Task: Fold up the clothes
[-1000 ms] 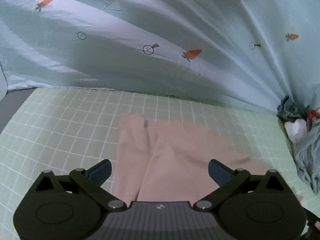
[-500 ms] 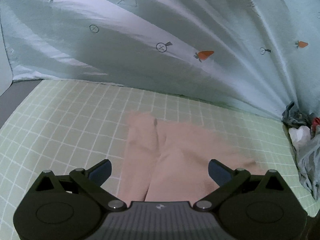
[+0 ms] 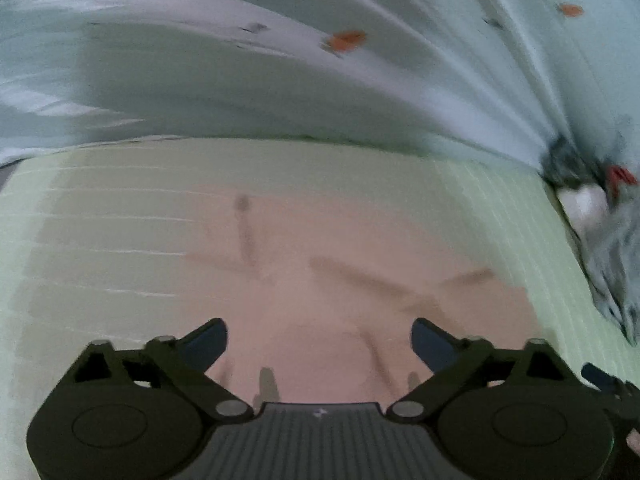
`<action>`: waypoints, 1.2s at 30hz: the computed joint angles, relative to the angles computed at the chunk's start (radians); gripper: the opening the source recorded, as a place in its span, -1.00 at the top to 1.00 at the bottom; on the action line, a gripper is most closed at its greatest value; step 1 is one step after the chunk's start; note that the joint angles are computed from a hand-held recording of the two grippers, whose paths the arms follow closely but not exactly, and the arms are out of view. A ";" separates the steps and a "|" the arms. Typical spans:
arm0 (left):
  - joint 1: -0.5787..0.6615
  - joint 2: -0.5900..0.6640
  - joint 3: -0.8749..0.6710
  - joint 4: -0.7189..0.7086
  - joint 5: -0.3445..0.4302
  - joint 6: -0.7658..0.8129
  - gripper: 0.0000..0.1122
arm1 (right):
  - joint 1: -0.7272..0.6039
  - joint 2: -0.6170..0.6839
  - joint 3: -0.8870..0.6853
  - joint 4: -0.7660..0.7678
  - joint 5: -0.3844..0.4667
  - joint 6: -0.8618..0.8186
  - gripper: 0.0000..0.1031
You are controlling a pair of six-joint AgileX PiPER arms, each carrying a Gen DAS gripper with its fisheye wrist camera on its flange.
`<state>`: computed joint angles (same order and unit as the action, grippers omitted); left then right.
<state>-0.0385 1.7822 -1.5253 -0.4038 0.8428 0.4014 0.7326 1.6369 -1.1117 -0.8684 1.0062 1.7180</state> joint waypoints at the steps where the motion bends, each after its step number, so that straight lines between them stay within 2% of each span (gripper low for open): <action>1: -0.014 0.022 -0.028 -0.006 0.025 0.011 -0.52 | -0.005 0.001 0.004 0.010 0.011 0.005 -0.96; 4: -0.067 0.084 -0.103 0.004 0.076 0.024 -0.32 | -0.009 0.002 0.020 0.028 0.026 0.025 -0.96; 9: -0.118 0.172 -0.199 -0.022 0.121 0.050 -0.28 | -0.012 0.014 0.020 0.062 0.035 0.023 -0.96; 12: -0.156 0.225 -0.253 0.019 0.118 0.018 -0.28 | -0.023 0.030 -0.001 0.079 0.034 0.001 -0.96; 13: -0.166 0.246 -0.277 0.039 0.125 0.001 -0.21 | -0.027 0.036 -0.010 0.082 0.035 -0.007 -0.96; 14: -0.174 0.268 -0.306 0.059 0.139 -0.019 -0.06 | -0.028 0.041 -0.018 0.086 0.039 -0.014 -0.96; 16: -0.169 0.278 -0.319 0.062 0.157 -0.030 0.80 | -0.034 0.045 -0.024 0.089 0.040 -0.025 -0.96; 17: -0.164 0.278 -0.320 0.060 0.165 -0.033 0.87 | -0.037 0.045 -0.026 0.090 0.039 -0.030 -0.96; 20: -0.146 0.272 -0.315 0.051 0.179 -0.039 0.90 | -0.039 0.049 -0.031 0.091 0.040 -0.040 -0.96; 27: -0.041 0.185 -0.309 -0.045 0.136 -0.032 0.92 | -0.009 0.057 -0.064 0.087 0.065 -0.053 -0.96; 36: 0.182 0.209 -0.557 -0.056 0.109 -0.175 0.93 | 0.094 0.110 -0.180 0.087 0.106 -0.090 -0.96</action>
